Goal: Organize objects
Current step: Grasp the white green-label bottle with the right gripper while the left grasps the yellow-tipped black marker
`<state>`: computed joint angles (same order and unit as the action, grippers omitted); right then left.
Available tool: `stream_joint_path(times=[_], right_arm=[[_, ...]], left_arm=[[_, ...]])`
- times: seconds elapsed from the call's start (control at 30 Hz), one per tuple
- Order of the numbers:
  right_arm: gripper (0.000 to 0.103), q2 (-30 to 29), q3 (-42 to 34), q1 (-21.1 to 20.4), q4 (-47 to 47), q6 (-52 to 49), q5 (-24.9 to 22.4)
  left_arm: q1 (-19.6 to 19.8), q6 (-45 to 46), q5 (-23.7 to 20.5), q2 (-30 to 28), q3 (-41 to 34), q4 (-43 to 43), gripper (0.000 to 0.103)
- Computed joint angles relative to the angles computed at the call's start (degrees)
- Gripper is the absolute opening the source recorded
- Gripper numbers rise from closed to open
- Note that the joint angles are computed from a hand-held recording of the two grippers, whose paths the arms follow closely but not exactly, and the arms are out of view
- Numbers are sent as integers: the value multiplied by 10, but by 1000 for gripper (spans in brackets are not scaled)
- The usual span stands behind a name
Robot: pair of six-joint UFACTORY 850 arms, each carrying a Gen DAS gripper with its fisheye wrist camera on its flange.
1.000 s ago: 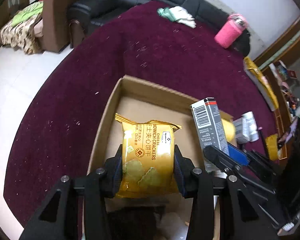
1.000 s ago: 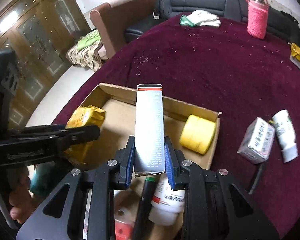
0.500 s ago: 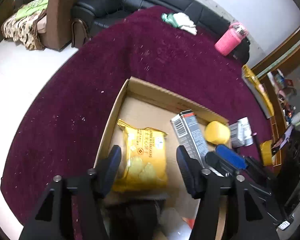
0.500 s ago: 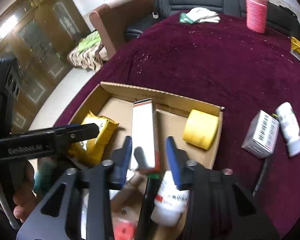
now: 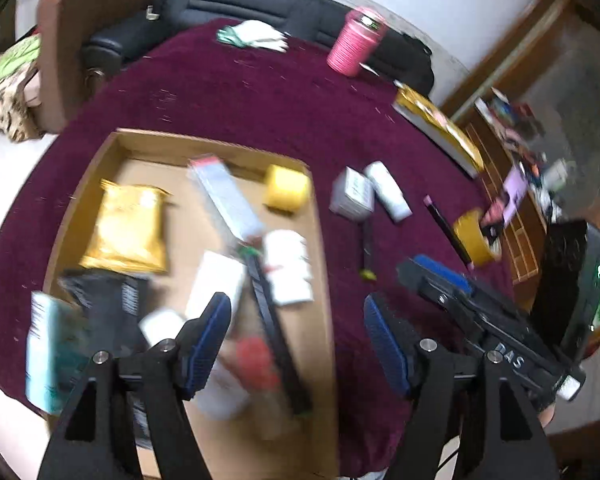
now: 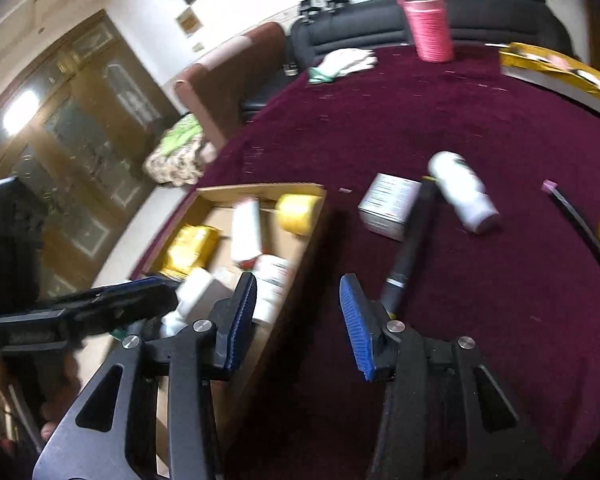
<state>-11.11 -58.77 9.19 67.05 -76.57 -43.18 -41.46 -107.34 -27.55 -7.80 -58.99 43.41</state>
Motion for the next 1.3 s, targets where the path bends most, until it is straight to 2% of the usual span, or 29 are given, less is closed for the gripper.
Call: stream_joint_path(times=[0.1, 0.17, 0.37, 0.57, 0.67, 1.03, 1.13, 1.3], right_arm=[[44, -4, 1, -24, -8, -4, -5], [44, -11, -4, -37, -11, -7, -3], [44, -50, -44, -59, -26, 9, 0], [43, -103, -110, -52, -73, 64, 30], [43, -129, -141, -51, -71, 74, 29], [41, -234, -266, -8, -171, 166, 42], [30, -228, -252, -9, -172, 167, 53], [29, -177, -181, -32, -136, 131, 64]], left_arm=[[-12, 35, -2, -23, -28, -21, 69], [-21, 37, -20, -39, -46, -21, 69], [-21, 74, -26, -62, -68, -61, 69], [-10, 116, -8, -80, -85, -94, 69], [-9, 122, -12, -89, -95, -88, 69], [0, 124, -16, -101, -106, -86, 69], [1, 137, -19, -110, -117, -93, 68], [7, 187, -23, -140, -153, -109, 68]])
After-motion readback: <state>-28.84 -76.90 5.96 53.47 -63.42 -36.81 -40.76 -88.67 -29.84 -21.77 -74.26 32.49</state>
